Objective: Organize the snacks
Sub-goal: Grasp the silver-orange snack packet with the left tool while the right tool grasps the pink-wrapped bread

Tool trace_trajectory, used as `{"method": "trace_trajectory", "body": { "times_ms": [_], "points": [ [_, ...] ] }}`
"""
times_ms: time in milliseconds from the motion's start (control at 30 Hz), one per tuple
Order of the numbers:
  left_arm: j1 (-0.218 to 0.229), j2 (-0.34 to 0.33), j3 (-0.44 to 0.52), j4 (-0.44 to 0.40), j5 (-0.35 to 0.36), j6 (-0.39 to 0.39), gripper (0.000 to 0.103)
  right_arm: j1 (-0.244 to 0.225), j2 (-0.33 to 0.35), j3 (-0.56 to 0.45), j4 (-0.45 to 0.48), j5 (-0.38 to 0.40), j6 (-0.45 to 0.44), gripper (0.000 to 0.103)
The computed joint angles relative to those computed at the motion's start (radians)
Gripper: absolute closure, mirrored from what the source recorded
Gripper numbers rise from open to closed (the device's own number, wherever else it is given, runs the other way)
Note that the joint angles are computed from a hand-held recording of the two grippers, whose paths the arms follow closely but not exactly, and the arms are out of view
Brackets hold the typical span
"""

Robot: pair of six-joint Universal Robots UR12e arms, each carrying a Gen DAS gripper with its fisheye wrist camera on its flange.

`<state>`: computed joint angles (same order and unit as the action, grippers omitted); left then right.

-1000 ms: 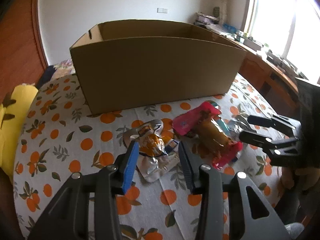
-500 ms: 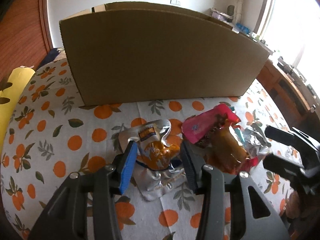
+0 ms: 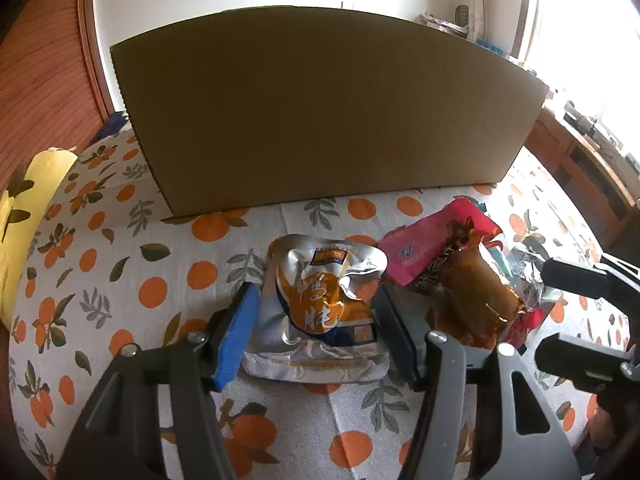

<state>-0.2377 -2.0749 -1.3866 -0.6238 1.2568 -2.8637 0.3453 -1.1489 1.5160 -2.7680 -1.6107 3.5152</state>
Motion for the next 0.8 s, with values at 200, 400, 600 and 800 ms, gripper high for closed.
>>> {"method": "trace_trajectory", "body": {
  "times_ms": [200,400,600,800],
  "points": [
    [0.015,0.012,-0.014,-0.006,-0.049,0.027,0.061,0.008,0.008,-0.024,0.057,-0.034,-0.003,0.034],
    [0.049,0.031,-0.034,-0.026,-0.151,0.007,0.064,0.017,0.012,-0.045,0.112,-0.073,0.017,0.034],
    [0.08,0.046,-0.056,-0.023,-0.224,0.005,0.065,0.03,0.034,-0.094,0.178,-0.113,0.013,0.034],
    [0.098,0.064,-0.083,-0.004,-0.248,0.01,0.065,0.04,0.069,-0.154,0.247,-0.146,0.015,0.034]
  ]
}}
